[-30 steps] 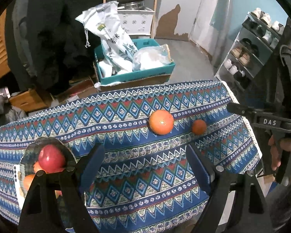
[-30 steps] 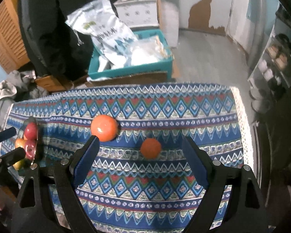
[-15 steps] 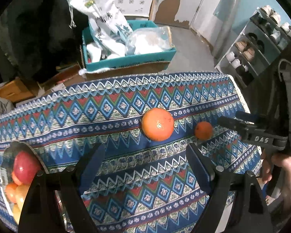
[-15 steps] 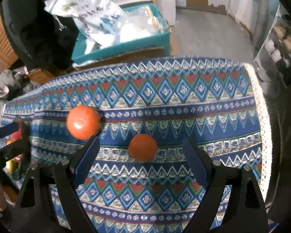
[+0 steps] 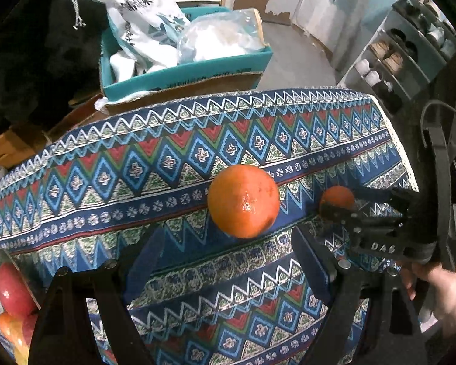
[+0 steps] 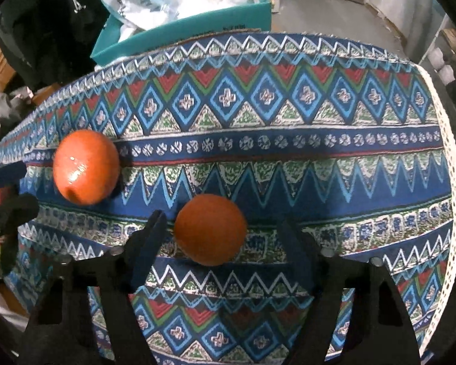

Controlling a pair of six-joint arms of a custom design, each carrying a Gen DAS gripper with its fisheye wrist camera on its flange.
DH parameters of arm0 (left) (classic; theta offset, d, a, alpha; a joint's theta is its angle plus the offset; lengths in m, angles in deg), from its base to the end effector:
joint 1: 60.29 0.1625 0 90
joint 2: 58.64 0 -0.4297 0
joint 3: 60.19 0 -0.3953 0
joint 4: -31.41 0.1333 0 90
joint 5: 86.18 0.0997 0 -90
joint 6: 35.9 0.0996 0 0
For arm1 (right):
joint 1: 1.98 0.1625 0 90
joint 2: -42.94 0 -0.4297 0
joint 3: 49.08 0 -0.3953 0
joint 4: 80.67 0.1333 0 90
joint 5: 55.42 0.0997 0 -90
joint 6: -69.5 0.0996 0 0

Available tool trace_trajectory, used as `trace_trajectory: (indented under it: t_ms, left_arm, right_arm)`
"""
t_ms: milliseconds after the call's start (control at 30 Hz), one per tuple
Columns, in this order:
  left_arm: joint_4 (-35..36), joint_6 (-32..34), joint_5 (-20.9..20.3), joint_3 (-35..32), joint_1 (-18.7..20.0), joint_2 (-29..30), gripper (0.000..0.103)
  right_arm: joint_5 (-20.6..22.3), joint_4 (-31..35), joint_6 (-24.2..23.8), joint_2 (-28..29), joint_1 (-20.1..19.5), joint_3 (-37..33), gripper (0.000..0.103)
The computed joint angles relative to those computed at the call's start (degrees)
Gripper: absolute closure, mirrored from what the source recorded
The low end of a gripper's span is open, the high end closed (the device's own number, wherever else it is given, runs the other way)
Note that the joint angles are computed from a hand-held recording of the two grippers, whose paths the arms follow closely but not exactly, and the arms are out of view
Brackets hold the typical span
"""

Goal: Organize fruits
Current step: 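Grasp the large orange with the left gripper while the right gripper grasps the small tangerine, then lift the large orange with the left gripper while the right gripper lifts the tangerine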

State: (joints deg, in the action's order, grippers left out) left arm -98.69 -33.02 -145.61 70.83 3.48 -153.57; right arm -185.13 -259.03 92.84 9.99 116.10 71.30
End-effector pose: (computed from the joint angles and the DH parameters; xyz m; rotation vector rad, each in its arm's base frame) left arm -0.0065 -0.4293 0.2792 0.6349 2.5453 -0.2350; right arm 0.2870 -0.3900 -0.0737 0.0958 -2.4914 0.4088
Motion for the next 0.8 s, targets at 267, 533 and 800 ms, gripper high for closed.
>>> trace_trajectory:
  t_ms: [267,533,800]
  left_arm:
    - [-2.87,1.20,-0.65,-0.34,0.41,4.42,0.016]
    - [-5.42,0.58,-0.87,-1.18,1.65,9.15,0.016]
    - [-6.79,-0.13,-1.17,-1.36,2.76,11.81,0.019]
  right_arm:
    - [-1.40,-2.57,-0.73,1.53,0.35,-0.19,0.056]
    - [-2.18,-5.48,-0.93,-0.23,-0.18,1.39,0.056]
    - [-2.38,-5.55,-0.98,-2.08,0.50,2.78,0.056]
